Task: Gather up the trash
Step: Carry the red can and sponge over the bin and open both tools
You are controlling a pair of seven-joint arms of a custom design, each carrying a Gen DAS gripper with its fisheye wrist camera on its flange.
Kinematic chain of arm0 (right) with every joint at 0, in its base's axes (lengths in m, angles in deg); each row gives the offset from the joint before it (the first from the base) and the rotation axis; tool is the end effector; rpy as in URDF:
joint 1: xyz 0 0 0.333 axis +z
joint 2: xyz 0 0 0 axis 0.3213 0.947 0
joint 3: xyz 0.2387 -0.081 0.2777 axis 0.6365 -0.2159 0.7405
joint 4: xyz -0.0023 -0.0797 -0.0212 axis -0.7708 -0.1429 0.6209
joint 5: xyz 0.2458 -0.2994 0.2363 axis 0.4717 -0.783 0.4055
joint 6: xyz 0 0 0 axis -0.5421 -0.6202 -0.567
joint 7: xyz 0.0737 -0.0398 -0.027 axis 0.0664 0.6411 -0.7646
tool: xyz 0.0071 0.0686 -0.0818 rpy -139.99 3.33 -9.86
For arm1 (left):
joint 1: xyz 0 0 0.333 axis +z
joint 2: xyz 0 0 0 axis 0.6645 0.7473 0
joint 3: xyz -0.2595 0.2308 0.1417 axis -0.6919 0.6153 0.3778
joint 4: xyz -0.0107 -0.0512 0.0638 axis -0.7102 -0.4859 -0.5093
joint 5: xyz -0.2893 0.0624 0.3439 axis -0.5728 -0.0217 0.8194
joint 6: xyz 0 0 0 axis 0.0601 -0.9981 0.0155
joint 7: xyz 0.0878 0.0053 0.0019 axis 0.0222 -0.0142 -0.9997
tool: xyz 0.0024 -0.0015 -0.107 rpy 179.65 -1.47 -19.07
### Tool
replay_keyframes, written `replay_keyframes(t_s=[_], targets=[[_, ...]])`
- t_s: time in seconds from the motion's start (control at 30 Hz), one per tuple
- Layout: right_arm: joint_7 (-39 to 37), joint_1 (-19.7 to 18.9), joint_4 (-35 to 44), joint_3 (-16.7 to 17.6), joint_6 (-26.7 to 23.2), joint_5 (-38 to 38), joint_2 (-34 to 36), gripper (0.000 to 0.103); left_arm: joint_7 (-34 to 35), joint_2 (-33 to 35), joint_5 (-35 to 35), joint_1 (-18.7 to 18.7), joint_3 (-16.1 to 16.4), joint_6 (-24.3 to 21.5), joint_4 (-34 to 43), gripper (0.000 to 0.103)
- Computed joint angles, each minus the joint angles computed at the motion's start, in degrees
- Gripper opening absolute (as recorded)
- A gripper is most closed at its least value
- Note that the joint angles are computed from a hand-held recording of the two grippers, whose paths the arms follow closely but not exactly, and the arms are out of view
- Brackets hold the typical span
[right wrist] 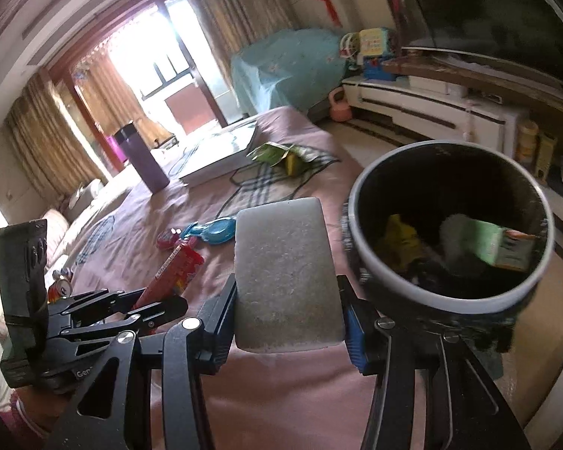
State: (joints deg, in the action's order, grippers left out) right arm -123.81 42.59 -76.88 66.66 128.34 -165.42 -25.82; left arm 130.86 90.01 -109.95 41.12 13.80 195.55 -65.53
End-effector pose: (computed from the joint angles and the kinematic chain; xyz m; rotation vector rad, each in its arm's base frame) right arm 0.5858 0.3161 0.3454 -1.3432 1.9589 -0.5083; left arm 0.6882 -0.1937 0.3447 -1.1885 2.5300 -0.9705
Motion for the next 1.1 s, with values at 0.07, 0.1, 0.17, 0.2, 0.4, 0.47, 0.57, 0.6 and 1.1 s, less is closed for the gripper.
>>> replay_keyframes(t_s=[0.07,0.1,0.17,0.2,0.4,0.47,0.57,0.6,1.1], targets=[[1.7,0.1,-1.0,-0.2,-0.7,-1.0,-0.9,0.050,0.0,-0.1,0.1,-0.2,-0.3,-0.3,0.1,0.035],[3.2,0.0,-1.7,-0.3,-1.0,-2.0,-1.5,0.050,0.0,-0.1,0.1,-0.4,-0.3,-0.3,0.1,0.035],[5.4,-0.5,-2.7,-0.1,-1.5,-3.5,-2.4,0.050,0.0,-0.2,0.2,-0.7,-0.5,-0.6,0.2,0.035],[6.5,-0.8,-3.4,0.1,-2.0,-4.2,-3.0,0.050,-0.2,-0.1,0.4,-1.0,-0.5,-0.8,0.4,0.034],[10.9,-3.2,-6.7,1.4,-3.9,-6.8,-5.8,0.050,-0.6,-0.1,1.1,-2.4,-0.7,-2.3,1.3,0.034],[12.1,-4.0,-7.5,1.6,-4.2,-7.5,-6.5,0.050,-0.6,-0.1,1.4,-2.9,-0.8,-2.5,1.7,0.034],[12.8,-5.3,-8.5,1.8,-4.5,-7.8,-7.4,0.050,-1.4,0.4,2.3,-3.8,-0.7,-3.5,3.0,0.034],[12.9,-5.6,-8.8,1.9,-4.6,-7.8,-7.7,0.050,-1.8,0.6,2.6,-4.2,-0.7,-3.8,3.6,0.034],[8.4,-10.0,-9.6,0.9,-2.9,-5.4,-8.3,0.050,-9.5,5.1,11.1,-9.3,0.0,-5.3,10.8,0.034]])
